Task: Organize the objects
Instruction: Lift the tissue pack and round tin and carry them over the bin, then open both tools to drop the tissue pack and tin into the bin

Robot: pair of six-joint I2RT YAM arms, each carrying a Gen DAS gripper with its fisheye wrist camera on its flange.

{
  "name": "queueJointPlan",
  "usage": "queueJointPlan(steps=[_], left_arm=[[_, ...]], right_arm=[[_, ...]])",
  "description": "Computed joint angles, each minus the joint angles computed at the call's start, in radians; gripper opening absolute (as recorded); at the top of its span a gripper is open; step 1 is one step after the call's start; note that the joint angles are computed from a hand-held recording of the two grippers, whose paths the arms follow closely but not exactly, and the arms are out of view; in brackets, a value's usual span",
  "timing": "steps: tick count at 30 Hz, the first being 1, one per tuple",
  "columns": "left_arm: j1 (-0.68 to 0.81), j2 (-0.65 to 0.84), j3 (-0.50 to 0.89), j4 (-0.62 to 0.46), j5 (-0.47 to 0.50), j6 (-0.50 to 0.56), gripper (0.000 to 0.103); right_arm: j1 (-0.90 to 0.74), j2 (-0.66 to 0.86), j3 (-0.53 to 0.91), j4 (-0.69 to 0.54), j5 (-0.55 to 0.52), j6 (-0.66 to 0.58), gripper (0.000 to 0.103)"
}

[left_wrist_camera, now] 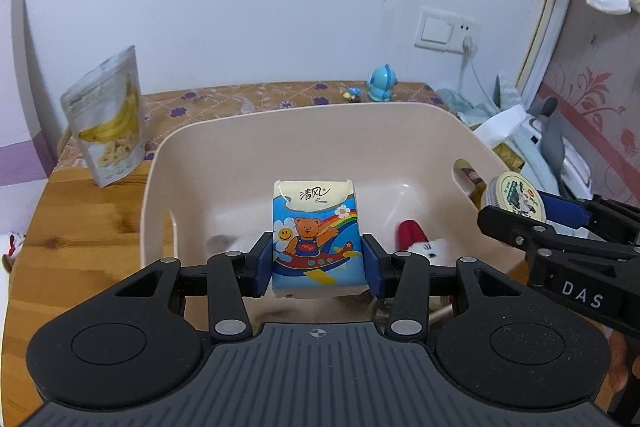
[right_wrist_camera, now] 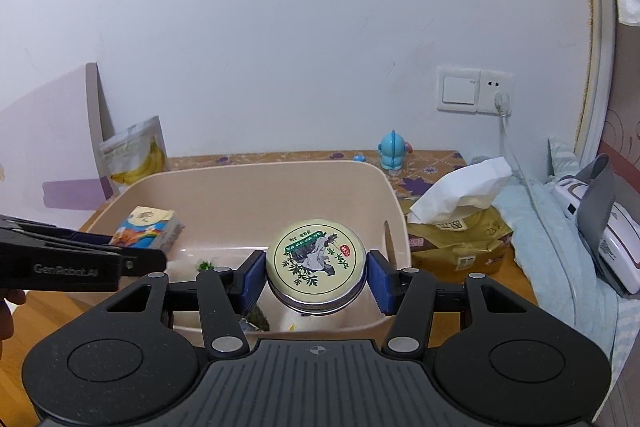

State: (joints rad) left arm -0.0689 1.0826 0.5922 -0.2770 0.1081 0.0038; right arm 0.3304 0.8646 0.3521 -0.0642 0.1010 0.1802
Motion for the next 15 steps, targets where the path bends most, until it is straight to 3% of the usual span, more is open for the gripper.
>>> queueJointPlan(steps=[8, 15], left_arm=[[-0.025, 0.185, 0.046, 0.059, -0.017, 0.007, 0.046], [-0.04, 0.266, 0.06, 0.072, -0.034, 0.022, 0.046]], right_arm=[[0.014, 0.221, 0.045, 0.108, 0.015, -0.008, 0.051], [0.012, 0.323, 0.069, 0.137, 0.01, -0.035, 0.051]])
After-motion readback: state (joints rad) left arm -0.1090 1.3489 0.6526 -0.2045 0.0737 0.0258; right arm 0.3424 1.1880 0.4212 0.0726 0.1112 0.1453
